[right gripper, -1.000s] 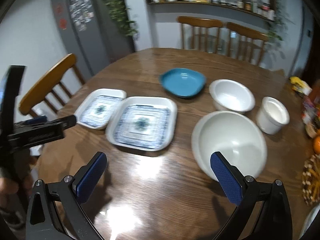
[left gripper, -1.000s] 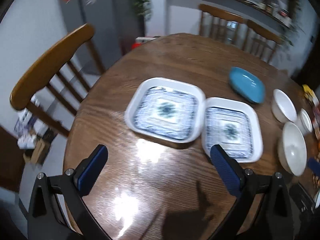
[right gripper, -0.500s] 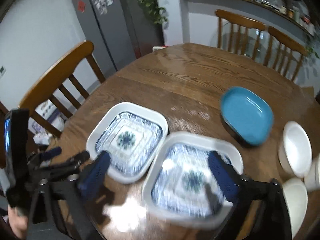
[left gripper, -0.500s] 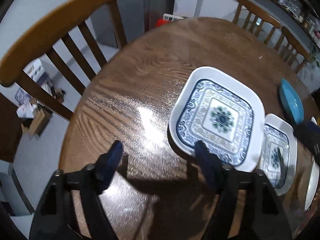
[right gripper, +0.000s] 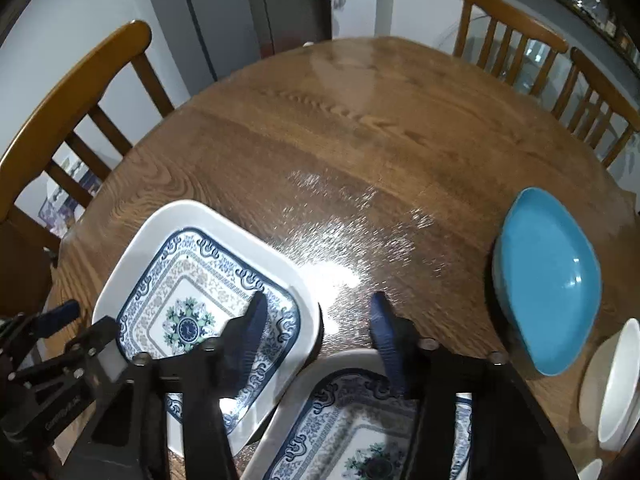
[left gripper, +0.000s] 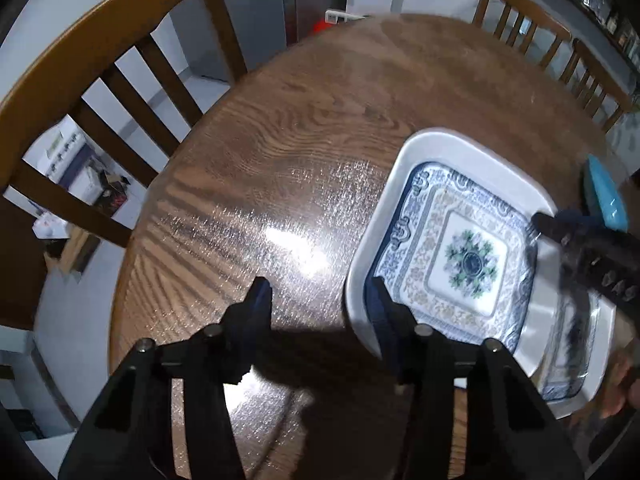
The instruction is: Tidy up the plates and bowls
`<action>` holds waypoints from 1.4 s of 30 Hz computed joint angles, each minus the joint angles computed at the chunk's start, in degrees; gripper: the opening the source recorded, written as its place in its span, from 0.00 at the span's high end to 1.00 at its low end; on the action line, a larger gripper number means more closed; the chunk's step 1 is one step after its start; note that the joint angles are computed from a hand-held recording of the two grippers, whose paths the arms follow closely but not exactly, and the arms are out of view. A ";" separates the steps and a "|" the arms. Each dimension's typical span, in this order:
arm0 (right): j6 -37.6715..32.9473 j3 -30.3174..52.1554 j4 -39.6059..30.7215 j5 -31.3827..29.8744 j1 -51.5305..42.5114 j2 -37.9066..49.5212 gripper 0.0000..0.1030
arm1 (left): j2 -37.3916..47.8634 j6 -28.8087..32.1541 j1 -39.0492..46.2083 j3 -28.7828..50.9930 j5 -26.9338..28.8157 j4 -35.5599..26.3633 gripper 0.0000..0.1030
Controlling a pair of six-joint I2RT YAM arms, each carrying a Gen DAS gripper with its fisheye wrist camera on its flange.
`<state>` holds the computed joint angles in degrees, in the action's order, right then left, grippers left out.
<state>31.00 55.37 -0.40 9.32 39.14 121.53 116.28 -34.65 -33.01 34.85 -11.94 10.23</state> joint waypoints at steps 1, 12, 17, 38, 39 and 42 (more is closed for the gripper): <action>0.04 -0.02 0.23 -0.93 -0.06 0.21 0.71 | -0.31 0.32 0.09 -0.06 0.00 -0.14 0.58; -0.44 0.04 1.83 -5.09 -0.28 0.65 0.91 | -2.25 3.42 3.93 -4.89 5.58 5.63 0.89; 0.36 -0.63 0.81 -5.34 3.28 -2.80 0.92 | -7.24 2.92 4.08 -9.52 3.80 4.81 0.89; 3.29 -6.65 1.11 3.85 10.96 -8.24 0.54 | -15.81 -4.96 -5.59 -20.02 -5.69 5.85 0.31; 3.55 -8.42 2.10 4.42 11.23 -10.31 0.51 | -18.48 -5.11 -5.63 -20.83 -6.21 4.95 0.31; 5.20 -13.46 2.87 6.77 11.97 -16.66 0.51 | -25.02 -5.82 -7.81 -21.21 -6.27 1.74 0.31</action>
<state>36.20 41.90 2.48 16.09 51.11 104.88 91.26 -40.47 -40.81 13.63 -18.21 11.97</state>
